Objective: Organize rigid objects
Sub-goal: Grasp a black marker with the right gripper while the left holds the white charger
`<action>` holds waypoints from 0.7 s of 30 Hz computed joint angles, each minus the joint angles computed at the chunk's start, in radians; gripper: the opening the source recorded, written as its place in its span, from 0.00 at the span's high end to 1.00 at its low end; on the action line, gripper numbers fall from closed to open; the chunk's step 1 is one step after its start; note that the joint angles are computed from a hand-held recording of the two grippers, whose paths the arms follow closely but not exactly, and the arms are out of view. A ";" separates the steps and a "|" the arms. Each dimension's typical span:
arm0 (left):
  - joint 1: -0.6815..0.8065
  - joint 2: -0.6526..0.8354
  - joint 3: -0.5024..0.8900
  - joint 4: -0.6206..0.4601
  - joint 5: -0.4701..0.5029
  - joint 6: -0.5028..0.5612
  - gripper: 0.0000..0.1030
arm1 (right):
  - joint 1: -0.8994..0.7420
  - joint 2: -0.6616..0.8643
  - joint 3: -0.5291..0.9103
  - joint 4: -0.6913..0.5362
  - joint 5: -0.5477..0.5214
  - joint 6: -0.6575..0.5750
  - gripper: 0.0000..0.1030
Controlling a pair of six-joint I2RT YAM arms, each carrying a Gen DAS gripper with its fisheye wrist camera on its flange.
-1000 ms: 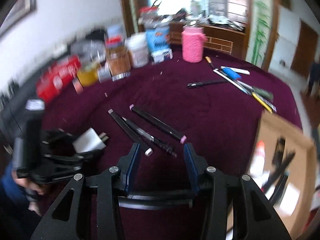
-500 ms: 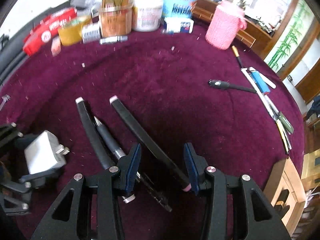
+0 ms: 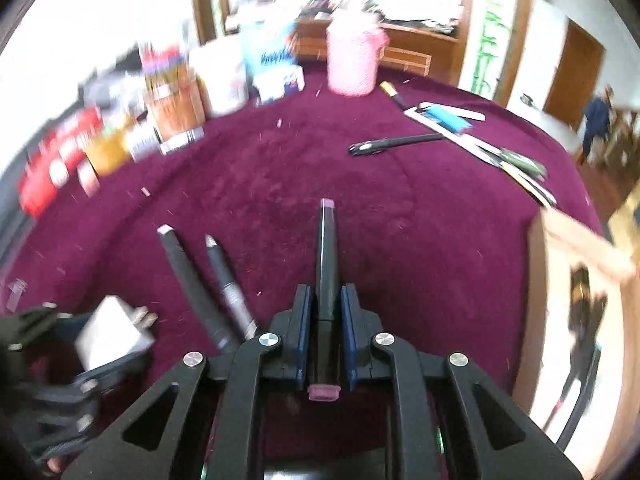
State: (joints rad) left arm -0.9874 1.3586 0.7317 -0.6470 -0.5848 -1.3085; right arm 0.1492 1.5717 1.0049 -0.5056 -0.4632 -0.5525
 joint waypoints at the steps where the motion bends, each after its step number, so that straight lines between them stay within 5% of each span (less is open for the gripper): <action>1: -0.001 -0.004 -0.004 -0.001 -0.002 -0.007 0.55 | -0.051 -0.029 -0.014 -0.027 -0.057 -0.007 0.88; 6: -0.001 -0.014 -0.012 0.010 -0.003 -0.006 0.56 | -0.220 -0.055 -0.031 -0.165 -0.233 -0.073 0.87; 10: -0.007 -0.009 -0.005 -0.003 -0.007 -0.018 0.56 | -0.312 -0.034 -0.062 -0.240 -0.277 -0.171 0.87; 21: -0.110 0.023 0.074 -0.144 -0.037 -0.137 0.55 | -0.347 -0.126 -0.150 -0.328 -0.212 -0.338 0.87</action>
